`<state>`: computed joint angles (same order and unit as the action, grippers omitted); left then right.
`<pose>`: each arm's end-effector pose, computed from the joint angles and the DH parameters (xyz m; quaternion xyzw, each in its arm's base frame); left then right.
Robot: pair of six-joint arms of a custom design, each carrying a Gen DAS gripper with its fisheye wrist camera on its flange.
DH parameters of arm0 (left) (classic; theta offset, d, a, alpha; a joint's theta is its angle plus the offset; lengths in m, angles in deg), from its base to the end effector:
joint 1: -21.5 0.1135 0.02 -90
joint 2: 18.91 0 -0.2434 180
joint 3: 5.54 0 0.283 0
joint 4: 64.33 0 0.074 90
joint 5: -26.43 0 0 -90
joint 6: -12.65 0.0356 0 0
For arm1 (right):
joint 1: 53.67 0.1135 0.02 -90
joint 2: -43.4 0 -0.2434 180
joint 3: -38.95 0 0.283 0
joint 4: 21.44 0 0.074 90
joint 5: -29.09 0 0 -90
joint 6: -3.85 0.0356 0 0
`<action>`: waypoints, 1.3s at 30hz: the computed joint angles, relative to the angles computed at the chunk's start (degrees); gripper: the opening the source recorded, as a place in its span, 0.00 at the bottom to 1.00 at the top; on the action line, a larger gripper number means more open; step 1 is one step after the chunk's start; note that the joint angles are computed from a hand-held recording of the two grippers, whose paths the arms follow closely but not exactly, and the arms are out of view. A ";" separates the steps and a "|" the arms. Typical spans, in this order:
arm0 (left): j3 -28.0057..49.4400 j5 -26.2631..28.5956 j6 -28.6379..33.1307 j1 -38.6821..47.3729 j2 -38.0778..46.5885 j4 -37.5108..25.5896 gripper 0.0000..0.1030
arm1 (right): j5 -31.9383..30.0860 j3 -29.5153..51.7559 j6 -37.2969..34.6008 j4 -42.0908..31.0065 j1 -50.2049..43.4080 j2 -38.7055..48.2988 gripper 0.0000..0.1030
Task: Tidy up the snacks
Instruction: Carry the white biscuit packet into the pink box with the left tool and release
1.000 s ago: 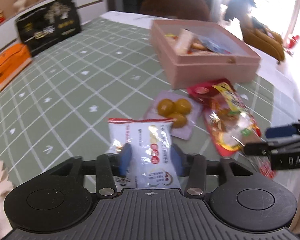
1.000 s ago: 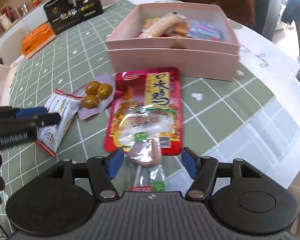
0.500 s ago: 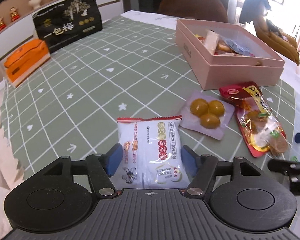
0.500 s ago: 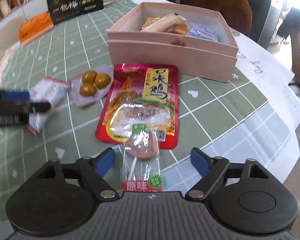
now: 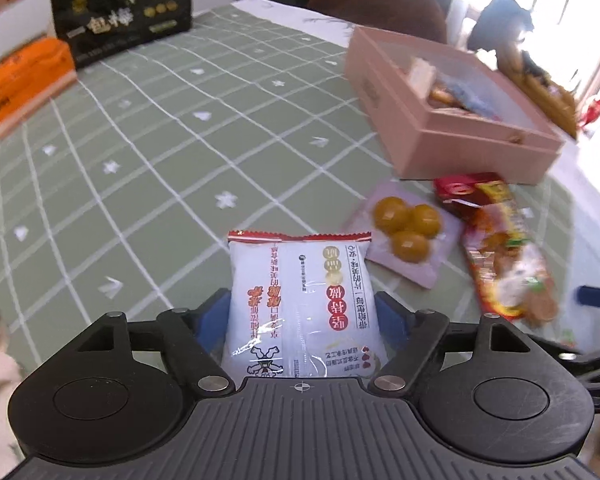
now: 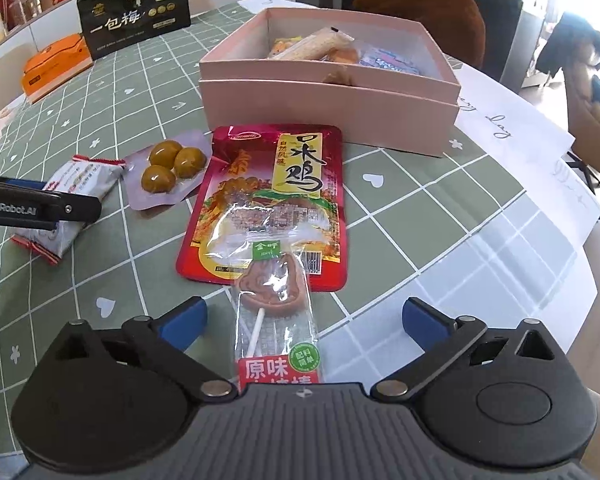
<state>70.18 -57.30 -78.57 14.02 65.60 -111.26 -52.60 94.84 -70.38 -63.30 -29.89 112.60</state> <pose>0.3346 -0.0479 0.2222 0.0682 0.9519 -0.0744 0.2895 0.2504 0.1047 0.1862 -0.0448 0.9508 0.0359 0.3043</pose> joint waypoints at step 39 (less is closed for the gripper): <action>-2.45 3.03 -13.07 -4.46 -6.80 -5.94 0.79 | -8.56 -2.79 2.10 -9.03 -3.44 -11.83 0.58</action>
